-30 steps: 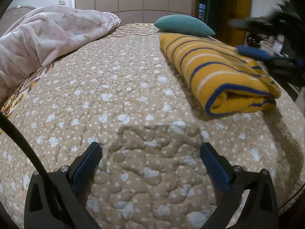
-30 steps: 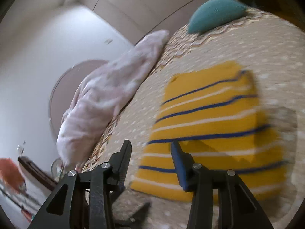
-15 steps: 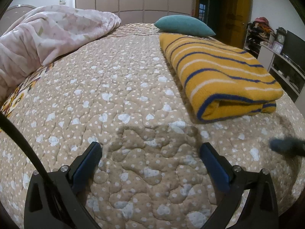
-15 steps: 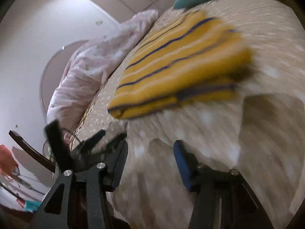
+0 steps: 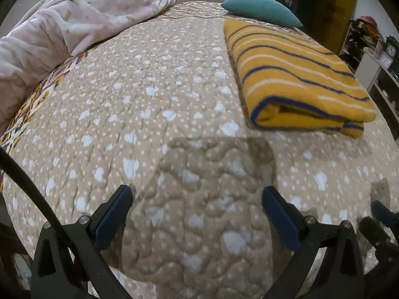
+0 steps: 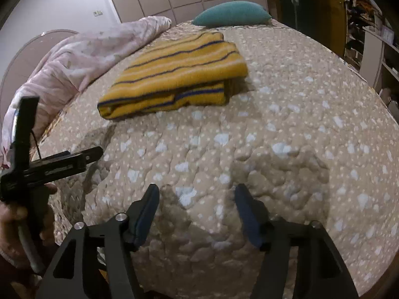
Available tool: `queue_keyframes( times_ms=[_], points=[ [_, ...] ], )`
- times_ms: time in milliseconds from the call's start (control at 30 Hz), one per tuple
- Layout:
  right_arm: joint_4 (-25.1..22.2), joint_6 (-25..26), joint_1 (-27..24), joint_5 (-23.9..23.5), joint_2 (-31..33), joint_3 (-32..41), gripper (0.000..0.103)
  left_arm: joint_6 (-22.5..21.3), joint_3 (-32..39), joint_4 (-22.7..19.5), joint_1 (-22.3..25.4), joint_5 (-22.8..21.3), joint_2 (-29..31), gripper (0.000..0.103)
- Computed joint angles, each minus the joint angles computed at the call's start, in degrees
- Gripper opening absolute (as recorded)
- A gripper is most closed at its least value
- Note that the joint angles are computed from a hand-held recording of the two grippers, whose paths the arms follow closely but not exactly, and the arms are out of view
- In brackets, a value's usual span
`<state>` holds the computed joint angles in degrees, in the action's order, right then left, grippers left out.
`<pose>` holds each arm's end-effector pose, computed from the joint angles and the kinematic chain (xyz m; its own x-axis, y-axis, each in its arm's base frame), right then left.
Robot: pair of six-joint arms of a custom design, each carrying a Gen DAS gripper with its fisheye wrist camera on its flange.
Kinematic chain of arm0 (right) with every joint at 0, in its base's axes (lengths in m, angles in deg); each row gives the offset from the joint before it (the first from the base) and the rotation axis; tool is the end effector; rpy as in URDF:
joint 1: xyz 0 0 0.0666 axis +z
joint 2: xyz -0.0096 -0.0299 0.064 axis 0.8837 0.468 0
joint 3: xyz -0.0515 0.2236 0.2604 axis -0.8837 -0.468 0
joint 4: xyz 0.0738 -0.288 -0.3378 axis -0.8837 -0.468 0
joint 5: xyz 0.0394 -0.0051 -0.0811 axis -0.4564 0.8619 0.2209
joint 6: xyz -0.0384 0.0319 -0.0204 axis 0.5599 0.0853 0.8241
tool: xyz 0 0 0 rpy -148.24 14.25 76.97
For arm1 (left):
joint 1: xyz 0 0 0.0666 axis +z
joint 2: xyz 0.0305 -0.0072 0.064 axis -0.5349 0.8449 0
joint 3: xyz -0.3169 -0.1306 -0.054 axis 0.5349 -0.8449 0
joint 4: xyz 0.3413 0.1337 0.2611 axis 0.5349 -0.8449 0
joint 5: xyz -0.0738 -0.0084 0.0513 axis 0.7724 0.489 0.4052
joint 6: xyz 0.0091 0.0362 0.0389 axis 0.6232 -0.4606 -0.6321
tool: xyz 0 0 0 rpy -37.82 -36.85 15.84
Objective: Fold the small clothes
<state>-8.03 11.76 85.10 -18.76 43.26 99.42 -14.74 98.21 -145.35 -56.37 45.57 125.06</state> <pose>0.5034 0.2042 0.4354 -0.7531 0.3153 -0.5775 0.2477 0.9490 0.1951 0.6102 -0.2721 0.4151 -0.8058 0.2745 -0.5247 0.3400 0.9399 -0.0305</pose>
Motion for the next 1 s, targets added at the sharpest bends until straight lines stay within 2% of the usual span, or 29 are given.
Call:
queue_keyframes(
  times_ms=[300,433,500,600,700,900,1000],
  points=[
    [-3.5,-0.7,1.0,3.1,3.2,3.3,0.078,0.2,1.3,-2.1,-0.3,-0.5,0.7,0.103],
    [-5.1,-0.7,1.7,4.7,4.3,4.9,0.079,2.4,-0.8,2.5,-0.7,-2.1,-0.1,0.103],
    [-5.6,-1.3,1.8,4.9,4.5,5.3,0.079,2.2,-1.6,3.2,-0.7,-2.3,-0.8,0.103],
    [-4.5,-3.1,1.6,4.1,3.0,3.8,0.079,1.1,-2.5,2.8,-0.9,-2.0,-2.6,0.103],
    [-2.6,-5.3,1.6,4.2,0.4,1.3,0.079,0.9,-6.7,5.5,-1.4,-2.4,-7.2,0.103],
    [-4.1,-8.4,3.0,11.2,-2.0,-0.2,0.079,0.7,-10.7,3.7,-2.4,1.1,-12.3,0.103],
    [-5.1,-9.0,3.5,13.7,-2.1,0.2,0.079,-2.4,-11.9,3.3,-3.5,-0.2,-13.2,0.103]
  ],
)
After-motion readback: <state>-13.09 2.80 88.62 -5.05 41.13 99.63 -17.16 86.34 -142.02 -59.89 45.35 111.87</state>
